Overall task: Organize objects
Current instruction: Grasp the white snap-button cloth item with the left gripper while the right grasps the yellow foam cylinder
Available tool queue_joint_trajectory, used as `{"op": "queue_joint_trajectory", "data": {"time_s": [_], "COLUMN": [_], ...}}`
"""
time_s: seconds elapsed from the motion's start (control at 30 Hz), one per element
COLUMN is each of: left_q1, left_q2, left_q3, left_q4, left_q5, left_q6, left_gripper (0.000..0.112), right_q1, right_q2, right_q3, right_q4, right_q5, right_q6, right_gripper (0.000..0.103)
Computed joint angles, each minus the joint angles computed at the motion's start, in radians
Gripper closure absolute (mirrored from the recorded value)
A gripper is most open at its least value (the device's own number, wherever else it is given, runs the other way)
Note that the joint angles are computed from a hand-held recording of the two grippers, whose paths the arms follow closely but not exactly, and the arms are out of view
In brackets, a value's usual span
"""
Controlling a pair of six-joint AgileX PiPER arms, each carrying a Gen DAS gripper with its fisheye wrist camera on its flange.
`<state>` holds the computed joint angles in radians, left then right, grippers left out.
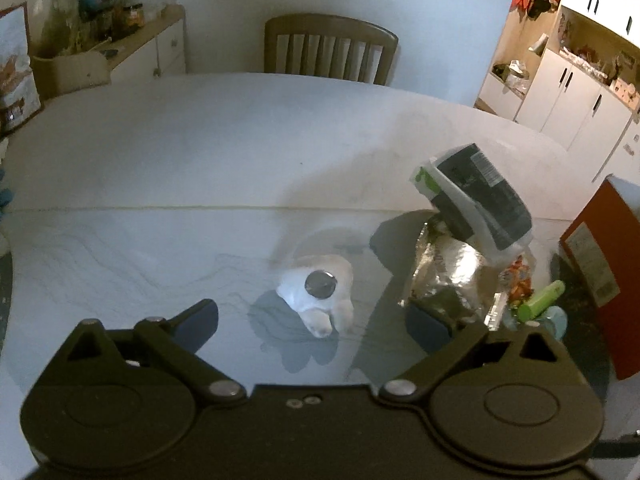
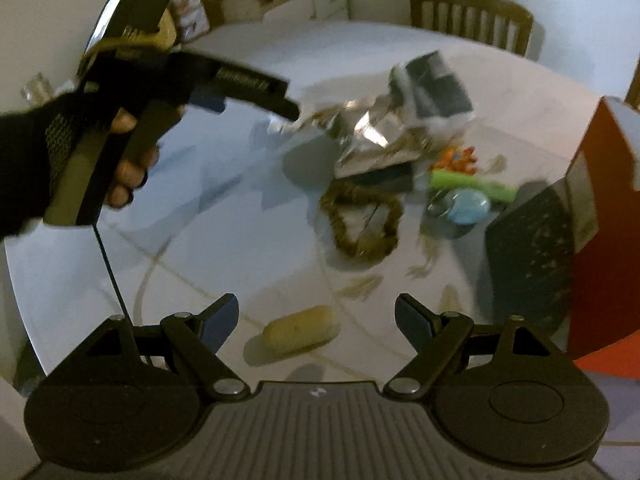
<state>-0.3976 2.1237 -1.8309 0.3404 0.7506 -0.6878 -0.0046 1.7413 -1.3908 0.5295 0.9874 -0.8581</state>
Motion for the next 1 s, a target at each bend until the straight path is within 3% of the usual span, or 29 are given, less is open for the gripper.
{"op": "queue_joint_trajectory", "data": {"time_s": [0.33,0.63,0.73,1.0], "left_q1": [0.023,0.02,0.017,0.018], "left_q2": [0.097,0.141,0.143,0.138], "left_q3": [-0.121,-0.182,-0.182,-0.175], "left_q4": [-0.021,-0.023,-0.013,-0.013], "left_q5": [0.057,0.083,0.078,0.068], "left_q6": [0.02,-0.017,-0.023,-0.018], "left_gripper": [0.024,0.036,0.043,0.065], "right_q1": [0.032,0.051,0.061,0.08], "right_q2": [0.005,0.008,0.009,0.0], "right_q3": [0.026,0.046,0.053,0.073], "right_q4": [-0.024,-0.046,-0.056,-0.07], "right_q5": [-0.011,-0.04,-0.055,-0.09], "right_q6": [-0.029,-0.041,-0.044,-0.05], "right_gripper": [0.019,0.032,0.04,0.049]}}
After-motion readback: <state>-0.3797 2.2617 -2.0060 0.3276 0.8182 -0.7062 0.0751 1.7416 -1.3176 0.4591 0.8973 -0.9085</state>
